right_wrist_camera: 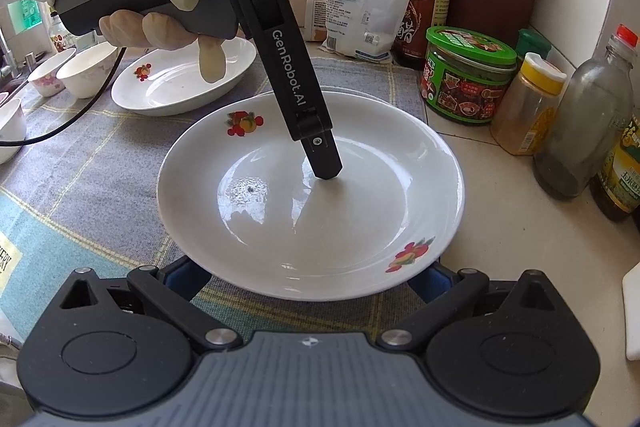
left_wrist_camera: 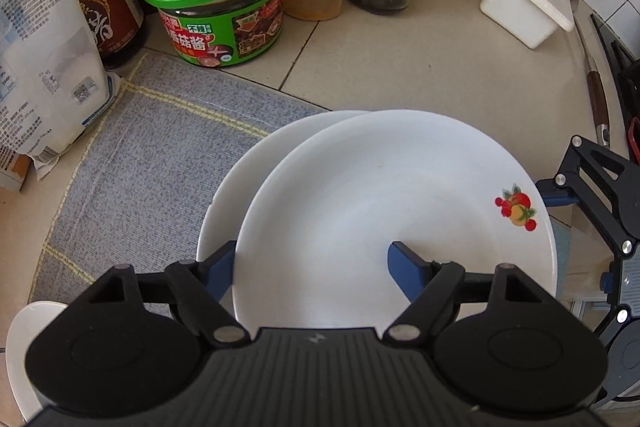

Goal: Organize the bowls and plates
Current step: 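Settle the fruit-decal plate on the stack and open the left gripper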

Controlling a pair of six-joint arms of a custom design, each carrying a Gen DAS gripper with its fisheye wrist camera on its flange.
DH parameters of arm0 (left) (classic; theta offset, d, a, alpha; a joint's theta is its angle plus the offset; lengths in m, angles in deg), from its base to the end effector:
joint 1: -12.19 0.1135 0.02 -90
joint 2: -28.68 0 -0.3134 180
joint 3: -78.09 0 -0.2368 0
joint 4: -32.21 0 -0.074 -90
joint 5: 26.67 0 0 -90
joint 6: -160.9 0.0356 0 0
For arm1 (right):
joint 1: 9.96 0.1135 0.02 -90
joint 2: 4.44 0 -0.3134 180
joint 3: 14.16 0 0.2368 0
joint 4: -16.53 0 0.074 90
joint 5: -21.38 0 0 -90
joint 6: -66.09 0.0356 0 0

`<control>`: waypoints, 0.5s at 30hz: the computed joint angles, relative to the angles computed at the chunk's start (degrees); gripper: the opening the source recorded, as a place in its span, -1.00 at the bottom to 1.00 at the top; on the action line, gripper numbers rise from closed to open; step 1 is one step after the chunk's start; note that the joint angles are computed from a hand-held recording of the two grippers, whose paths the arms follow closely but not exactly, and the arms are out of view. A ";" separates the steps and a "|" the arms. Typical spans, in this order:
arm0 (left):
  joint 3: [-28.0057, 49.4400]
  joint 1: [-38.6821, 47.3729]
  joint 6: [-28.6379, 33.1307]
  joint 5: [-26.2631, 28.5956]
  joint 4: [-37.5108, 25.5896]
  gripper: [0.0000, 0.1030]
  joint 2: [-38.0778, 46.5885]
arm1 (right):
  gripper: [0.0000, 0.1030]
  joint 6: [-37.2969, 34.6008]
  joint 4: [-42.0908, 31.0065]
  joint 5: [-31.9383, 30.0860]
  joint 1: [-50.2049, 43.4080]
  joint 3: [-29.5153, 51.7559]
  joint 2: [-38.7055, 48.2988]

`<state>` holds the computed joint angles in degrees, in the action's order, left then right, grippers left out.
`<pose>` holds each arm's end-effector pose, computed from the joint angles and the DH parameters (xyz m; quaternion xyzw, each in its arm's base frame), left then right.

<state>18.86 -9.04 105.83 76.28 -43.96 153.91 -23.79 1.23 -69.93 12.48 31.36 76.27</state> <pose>0.4208 -0.1720 0.2438 0.4743 0.8694 -0.1019 0.0940 0.2147 0.0896 0.2018 -0.1859 0.9225 0.0767 0.3293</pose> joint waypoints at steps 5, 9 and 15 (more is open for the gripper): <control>-0.09 -0.23 0.21 -0.72 0.32 0.56 -0.22 | 1.00 0.14 0.02 -0.25 -0.08 -0.19 -0.32; -0.12 -0.22 0.10 -0.90 0.53 0.57 -0.50 | 1.00 0.14 -0.05 -0.20 0.11 -0.08 -0.40; -0.92 -0.06 -0.17 -0.84 1.10 0.59 -1.28 | 1.00 -0.02 0.00 -0.09 0.02 -0.16 -0.56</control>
